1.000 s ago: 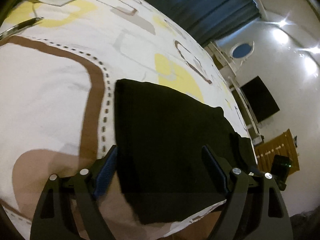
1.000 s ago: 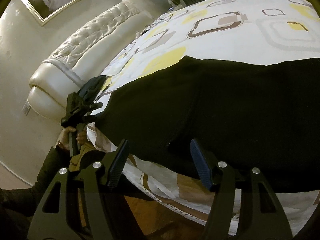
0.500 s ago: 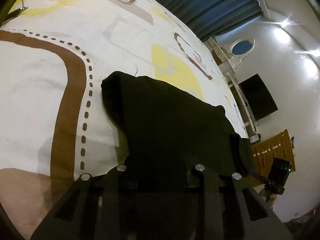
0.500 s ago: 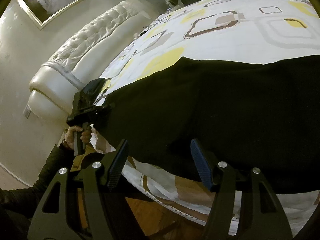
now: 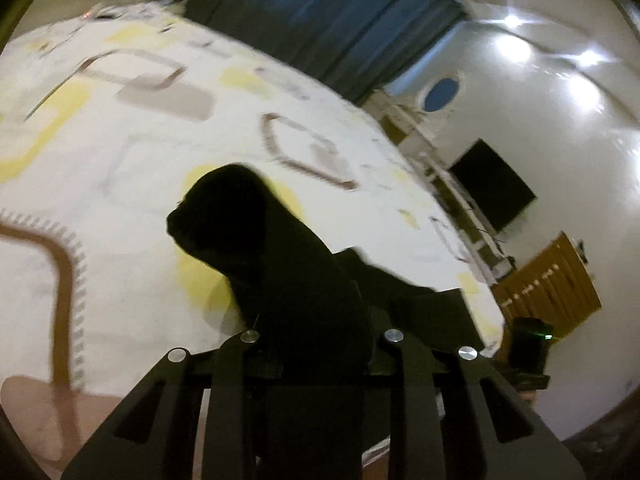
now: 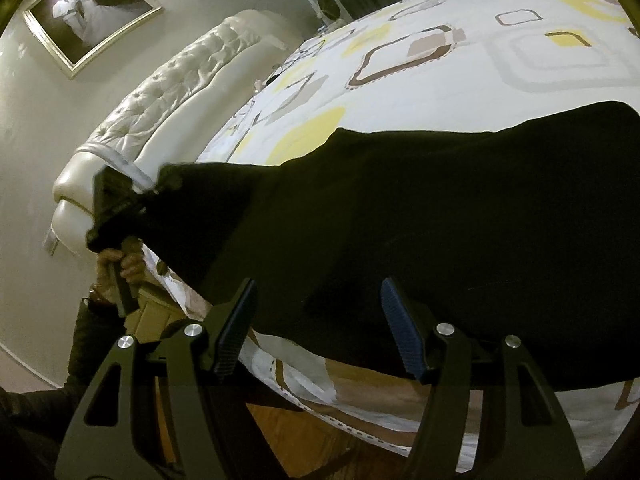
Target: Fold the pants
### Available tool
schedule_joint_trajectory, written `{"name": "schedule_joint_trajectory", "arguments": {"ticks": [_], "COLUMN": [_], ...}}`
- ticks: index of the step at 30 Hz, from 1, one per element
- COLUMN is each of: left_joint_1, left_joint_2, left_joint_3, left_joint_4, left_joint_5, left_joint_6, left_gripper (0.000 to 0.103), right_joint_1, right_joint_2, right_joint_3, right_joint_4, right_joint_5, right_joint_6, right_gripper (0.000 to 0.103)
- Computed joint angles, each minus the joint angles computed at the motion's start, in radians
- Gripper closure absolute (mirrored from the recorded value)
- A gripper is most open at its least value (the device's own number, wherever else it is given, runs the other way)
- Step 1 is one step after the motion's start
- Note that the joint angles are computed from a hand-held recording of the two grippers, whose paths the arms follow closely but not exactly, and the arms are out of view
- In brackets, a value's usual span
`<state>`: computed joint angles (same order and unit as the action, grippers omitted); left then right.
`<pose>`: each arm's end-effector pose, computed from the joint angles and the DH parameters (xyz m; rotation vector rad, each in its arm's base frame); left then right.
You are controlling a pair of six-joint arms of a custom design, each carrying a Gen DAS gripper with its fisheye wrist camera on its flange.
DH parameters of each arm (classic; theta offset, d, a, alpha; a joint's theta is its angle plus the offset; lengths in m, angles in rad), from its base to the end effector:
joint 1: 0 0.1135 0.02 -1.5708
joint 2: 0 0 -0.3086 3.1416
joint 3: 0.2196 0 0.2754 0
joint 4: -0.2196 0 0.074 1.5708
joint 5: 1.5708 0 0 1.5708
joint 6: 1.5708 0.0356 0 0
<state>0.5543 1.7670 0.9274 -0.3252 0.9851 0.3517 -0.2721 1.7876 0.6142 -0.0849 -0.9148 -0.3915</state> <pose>0.3058 0.1544 0.1701 0.0195 2.2357 -0.8721 0.2726 -0.0468 0.0992 -0.3267 2.3682 0.9869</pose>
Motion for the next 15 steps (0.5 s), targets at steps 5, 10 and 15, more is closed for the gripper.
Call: {"name": "schedule_joint_trajectory", "arguments": {"ticks": [5,10,15], "left_joint_1": [-0.156,-0.328,-0.467], "left_joint_2": [-0.086,-0.108,-0.049], "left_joint_3": [-0.029,-0.065,-0.083], "left_joint_4": [0.095,0.229,0.341], "left_joint_5": [0.036,-0.042,-0.139], "left_joint_6": [-0.137,-0.228,-0.304], "left_gripper": [0.078,0.078,0.078], "right_joint_1": [-0.039,-0.103,-0.149], "right_joint_2": [-0.003,0.009,0.055], "right_joint_3": [0.007,0.025,0.072], "right_joint_4": [-0.018,-0.058,-0.121], "right_joint_5": [-0.021,-0.055,-0.094], "right_joint_6": [-0.015,-0.049,-0.069], "right_gripper": [0.039,0.039,0.039]}}
